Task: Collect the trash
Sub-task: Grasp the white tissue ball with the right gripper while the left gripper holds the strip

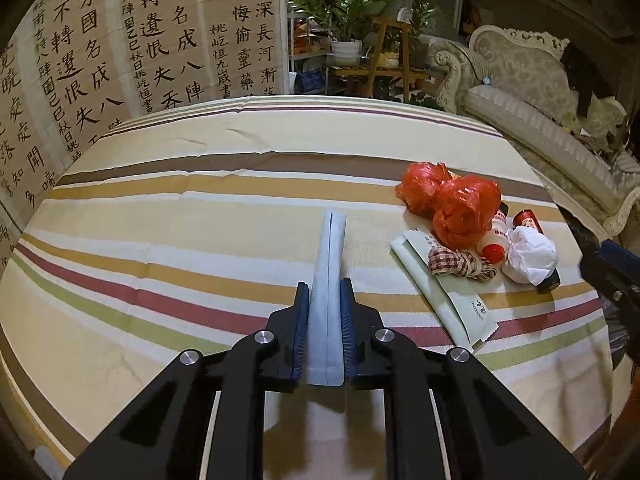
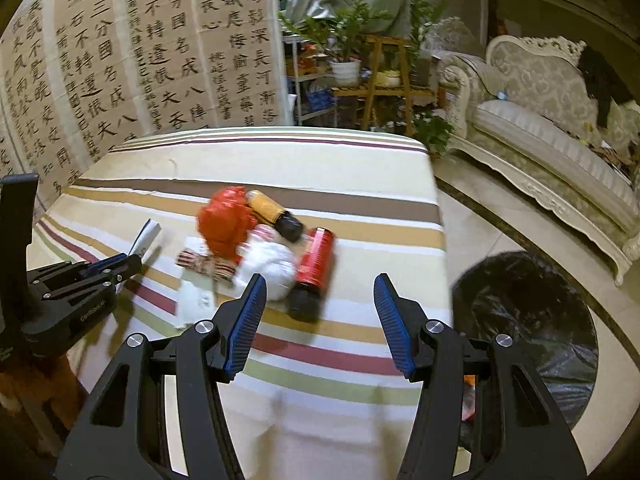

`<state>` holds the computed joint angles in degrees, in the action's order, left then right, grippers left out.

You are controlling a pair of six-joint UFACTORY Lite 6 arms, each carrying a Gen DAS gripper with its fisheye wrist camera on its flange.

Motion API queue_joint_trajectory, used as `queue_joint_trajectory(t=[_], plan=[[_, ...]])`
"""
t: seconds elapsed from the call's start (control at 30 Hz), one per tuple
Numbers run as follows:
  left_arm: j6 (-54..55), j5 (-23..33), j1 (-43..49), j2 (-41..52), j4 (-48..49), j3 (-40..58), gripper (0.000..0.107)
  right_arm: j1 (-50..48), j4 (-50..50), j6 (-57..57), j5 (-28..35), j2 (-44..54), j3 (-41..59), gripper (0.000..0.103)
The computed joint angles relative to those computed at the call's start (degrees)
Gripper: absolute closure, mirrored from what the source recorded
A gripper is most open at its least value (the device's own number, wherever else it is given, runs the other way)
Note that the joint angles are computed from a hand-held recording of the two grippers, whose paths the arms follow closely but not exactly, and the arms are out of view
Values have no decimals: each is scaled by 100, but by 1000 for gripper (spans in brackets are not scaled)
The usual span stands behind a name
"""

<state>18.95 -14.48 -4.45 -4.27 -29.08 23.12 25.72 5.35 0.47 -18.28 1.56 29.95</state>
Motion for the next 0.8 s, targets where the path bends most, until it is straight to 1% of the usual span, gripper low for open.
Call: queue_joint_trajectory(t=[0.13,0.23,0.33,0.4,0.43,0.5,0.53,0.6,0.67,0.8], plan=[[-344,93,266,-163,461,-78,90,388,571,-469,-30,306,264,49],[-834,153,492,-259,1047,-142,90,578,863,-726,7,610,546,49],[-1181,173,581,-234,1397,-128,90,690,1096,-944,59,914,801,51],[-1447,175,633,-259,1674,-166,90,742,1300,-1140,94,1063,922,57],[-1543,170,640,-256,1766,-171,90,759,1399,-1243,143,1158,1003,63],[-1638,152,629,-267,1844,-193,90,797,1754,-1573,158,1252,1088,67],[-1652,141,615,-285,1840,-216,90,792,1782,-1611,183,1266,1098,73],[-1716,133,605,-320,1885,-250,90,781,1827,-1686,202,1280,1116,77],[-2015,125,692,-357,2237,-283,90,777,1861,-1743,215,1200,1081,81],[-2164,170,668,-568,2333,-375,90,771,1699,-1543,158,906,858,81]])
